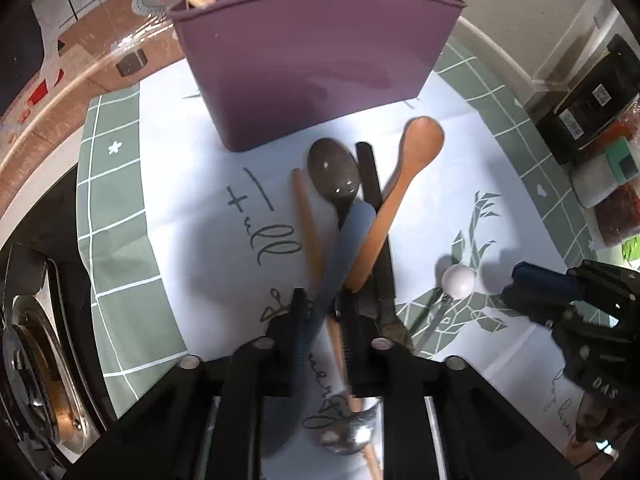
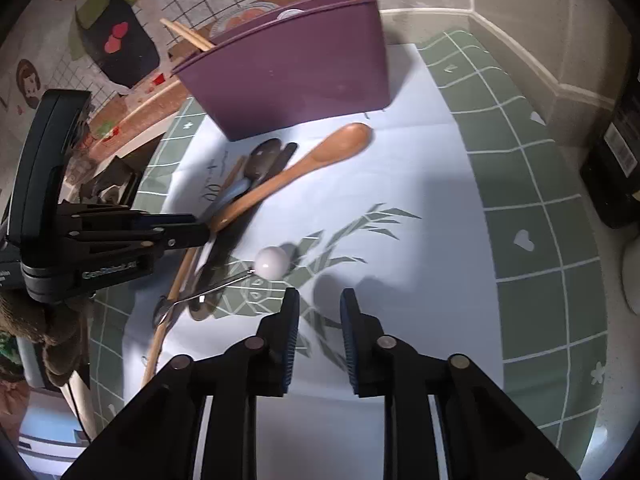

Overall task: Organize utensils
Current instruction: 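Move the right gripper down to the white-knob metal spoon while the left approaches the blue spoon, then close the right gripper on the white ball handle of the metal spoon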

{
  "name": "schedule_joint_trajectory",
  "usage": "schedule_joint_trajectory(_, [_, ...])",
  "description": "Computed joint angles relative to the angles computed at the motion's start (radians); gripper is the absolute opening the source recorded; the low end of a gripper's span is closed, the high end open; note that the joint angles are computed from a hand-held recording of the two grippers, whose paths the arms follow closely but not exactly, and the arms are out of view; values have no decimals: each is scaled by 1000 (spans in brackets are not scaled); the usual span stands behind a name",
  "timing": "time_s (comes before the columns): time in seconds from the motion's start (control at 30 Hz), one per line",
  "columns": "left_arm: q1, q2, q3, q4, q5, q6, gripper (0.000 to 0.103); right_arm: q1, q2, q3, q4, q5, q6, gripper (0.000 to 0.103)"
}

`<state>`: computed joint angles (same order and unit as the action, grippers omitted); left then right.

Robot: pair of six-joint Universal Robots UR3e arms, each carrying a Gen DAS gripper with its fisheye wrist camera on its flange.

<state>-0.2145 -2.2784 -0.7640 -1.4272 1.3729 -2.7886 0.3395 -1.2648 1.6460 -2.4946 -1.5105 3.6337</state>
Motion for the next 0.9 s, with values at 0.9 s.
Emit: schedule_joint_trajectory(0.9, [206,492,-721,252,-153,-148,21,149,434,-679,325,-192,28,42])
